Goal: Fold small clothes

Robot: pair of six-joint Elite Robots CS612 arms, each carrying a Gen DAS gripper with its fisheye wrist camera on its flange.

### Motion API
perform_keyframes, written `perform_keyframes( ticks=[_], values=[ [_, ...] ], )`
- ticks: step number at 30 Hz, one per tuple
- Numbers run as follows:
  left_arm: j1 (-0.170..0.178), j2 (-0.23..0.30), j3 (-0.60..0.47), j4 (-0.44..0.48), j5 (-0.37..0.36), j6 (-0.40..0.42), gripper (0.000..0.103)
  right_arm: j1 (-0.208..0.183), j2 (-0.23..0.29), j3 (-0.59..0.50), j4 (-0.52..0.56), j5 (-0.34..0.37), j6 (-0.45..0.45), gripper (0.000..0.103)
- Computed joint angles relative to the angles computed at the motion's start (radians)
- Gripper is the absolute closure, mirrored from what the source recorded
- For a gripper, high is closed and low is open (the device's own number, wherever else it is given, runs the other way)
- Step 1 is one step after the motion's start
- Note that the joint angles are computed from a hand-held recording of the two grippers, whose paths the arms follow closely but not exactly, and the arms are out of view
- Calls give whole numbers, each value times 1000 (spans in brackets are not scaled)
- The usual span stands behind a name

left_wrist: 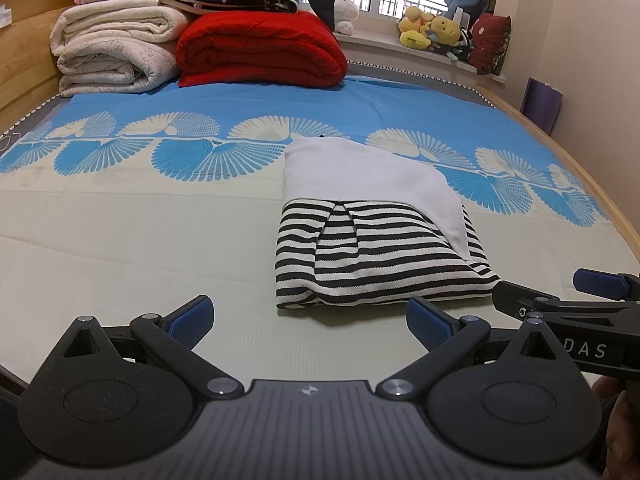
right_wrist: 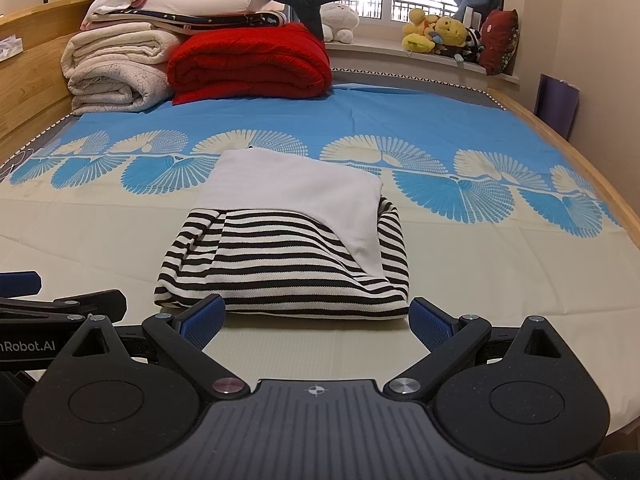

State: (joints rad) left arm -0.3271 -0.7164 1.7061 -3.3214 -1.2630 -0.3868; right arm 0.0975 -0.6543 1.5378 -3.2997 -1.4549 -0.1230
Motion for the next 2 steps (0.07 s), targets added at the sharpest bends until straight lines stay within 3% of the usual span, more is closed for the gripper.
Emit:
perform_keyframes(
  ticks=[2],
  values=[
    [0, 0, 0, 1, 0, 0, 1, 0, 0, 0, 0, -1, 0, 5]
  ],
)
